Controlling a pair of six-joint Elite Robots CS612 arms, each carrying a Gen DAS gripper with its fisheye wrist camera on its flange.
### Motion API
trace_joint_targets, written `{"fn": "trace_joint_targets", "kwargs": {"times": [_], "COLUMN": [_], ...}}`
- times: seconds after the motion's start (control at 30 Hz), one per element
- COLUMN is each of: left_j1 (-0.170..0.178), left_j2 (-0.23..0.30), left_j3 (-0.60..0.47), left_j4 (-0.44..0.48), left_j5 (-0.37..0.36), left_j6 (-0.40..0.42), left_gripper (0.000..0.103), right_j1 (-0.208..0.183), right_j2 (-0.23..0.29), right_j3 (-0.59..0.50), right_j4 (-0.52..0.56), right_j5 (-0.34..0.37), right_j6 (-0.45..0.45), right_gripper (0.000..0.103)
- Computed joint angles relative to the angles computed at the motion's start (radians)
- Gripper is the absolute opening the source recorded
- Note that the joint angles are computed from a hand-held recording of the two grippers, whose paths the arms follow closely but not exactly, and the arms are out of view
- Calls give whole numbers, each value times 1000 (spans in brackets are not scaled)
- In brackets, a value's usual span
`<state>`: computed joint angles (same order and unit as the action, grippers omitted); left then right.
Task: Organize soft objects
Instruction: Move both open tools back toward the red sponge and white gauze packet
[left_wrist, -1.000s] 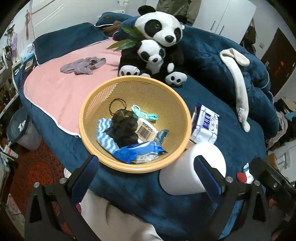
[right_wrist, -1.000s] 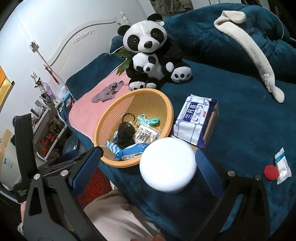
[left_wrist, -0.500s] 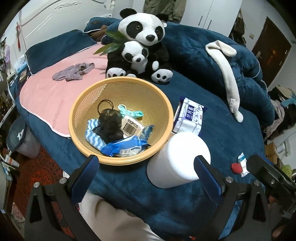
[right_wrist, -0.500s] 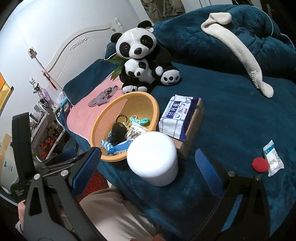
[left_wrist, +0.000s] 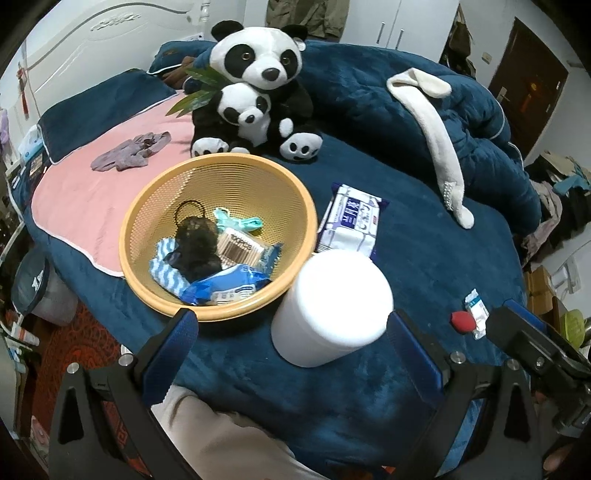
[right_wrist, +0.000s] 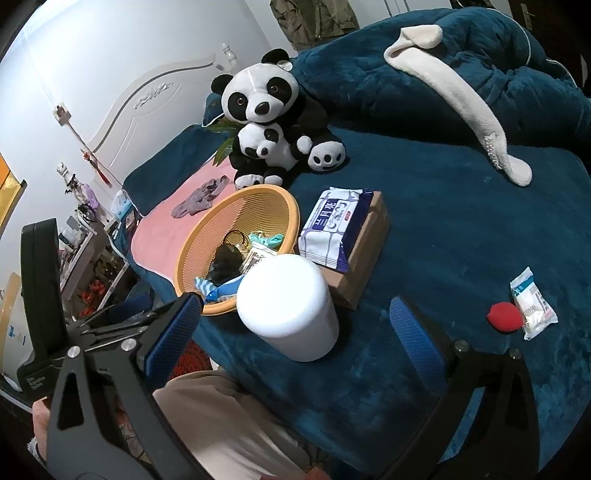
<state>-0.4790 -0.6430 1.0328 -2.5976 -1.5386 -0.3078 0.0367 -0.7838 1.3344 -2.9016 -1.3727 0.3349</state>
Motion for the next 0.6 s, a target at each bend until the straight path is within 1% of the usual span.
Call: {"fn": "trace_joint_targets", "kwargs": {"times": [0.6], "left_j1": [-43], "left_j2": [4], "left_j3": [-6], "left_j4": [10], "left_j5": [0], "left_j6": [60], "left_gripper": [102], "right_j1": [-36], "right_j2": [-50], "right_j3": [114], "right_j4": [-77], "right_j5": [-23], "right_j6": [50], "right_gripper": [103]}}
